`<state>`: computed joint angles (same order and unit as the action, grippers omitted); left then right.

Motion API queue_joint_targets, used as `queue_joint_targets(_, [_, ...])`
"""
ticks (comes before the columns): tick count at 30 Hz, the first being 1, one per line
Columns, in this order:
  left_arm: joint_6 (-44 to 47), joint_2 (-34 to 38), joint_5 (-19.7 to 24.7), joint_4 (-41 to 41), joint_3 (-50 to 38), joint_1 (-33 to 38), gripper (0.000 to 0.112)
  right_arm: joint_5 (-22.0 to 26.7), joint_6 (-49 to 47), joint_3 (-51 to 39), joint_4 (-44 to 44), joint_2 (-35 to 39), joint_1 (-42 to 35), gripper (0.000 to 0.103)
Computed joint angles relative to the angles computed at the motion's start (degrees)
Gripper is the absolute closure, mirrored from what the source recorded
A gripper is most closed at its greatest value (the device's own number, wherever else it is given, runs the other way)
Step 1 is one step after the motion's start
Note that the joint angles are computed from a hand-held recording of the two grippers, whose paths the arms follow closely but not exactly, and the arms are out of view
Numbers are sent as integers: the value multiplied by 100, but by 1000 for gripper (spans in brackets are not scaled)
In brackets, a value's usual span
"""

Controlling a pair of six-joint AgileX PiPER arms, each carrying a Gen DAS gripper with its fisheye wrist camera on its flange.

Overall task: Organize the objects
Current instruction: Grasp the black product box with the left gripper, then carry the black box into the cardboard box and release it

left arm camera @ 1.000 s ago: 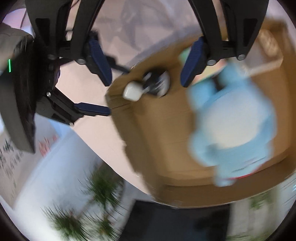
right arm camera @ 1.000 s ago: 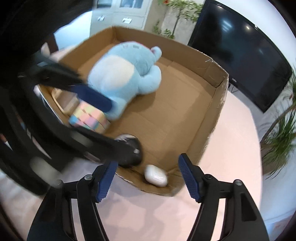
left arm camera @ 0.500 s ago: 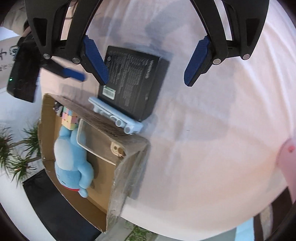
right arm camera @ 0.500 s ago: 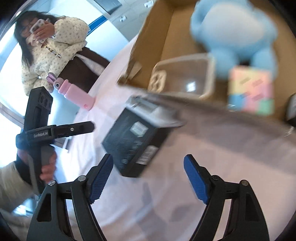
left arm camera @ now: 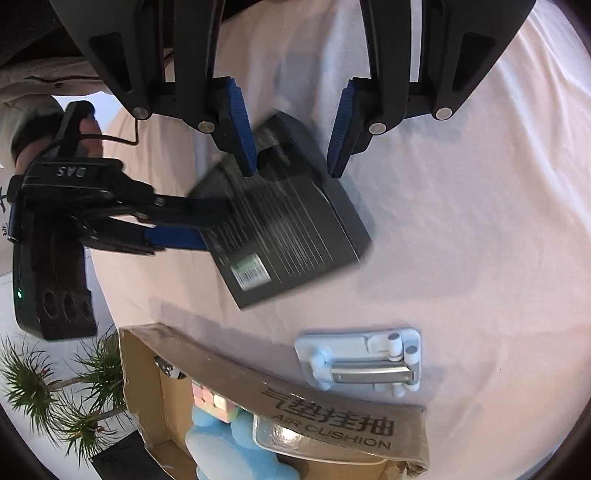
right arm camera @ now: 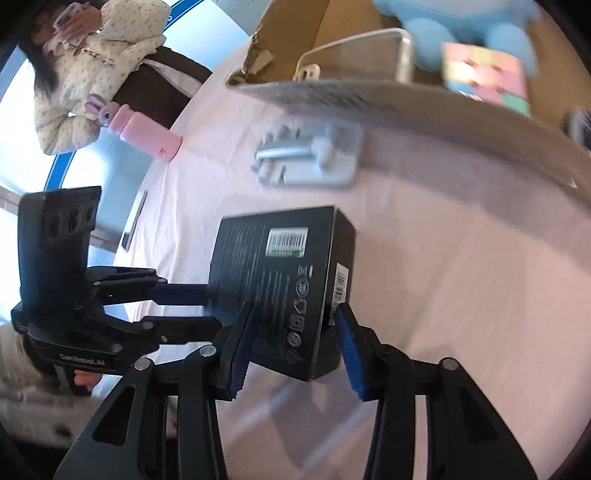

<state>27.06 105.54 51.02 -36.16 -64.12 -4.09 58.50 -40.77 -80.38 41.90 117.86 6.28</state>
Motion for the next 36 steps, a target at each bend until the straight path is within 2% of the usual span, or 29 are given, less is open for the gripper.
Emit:
queue_joint_targets(1, [-100,23,13,42,-39,21,72,-28,-50,118,39,-42,-58,60])
queue_joint_targets(3, [-341,25,-36,99,-73,122,60,7,-18,100,59,33,-84,50])
queue_joint_targets(4, [-412,70,22,30,-112,217,57,21,48,39,1,97,-57,39])
queue_joint_targets(5, [-496,132,113,-20,-155,300,55,39,41,5,6,134,-35,37])
queue_joint_targets(10, [-493,139,223,-57,-140,339,51,312,-310,-30,259,302,-34,36])
queue_joint_targets(14, [-702,150,165,28,-80,208,31,266,-342,-33,97,368,94,30])
queue_joint_targets(17, [-494,356,355,-154,-240,387,29,216,-351,27,87,329,101,28])
queue_joint_targets(21, [-450,409,428,-131,-357,302,37,136,-329,55,-27,267,168,26])
queue_joint_targets(27, [-503,222,448,4,-348,337,52,-147,-369,399,31,-13,121,37])
queue_joint_targets(36, [-628,71,554,198,-511,253,59,-372,-319,694,-42,-446,6,50])
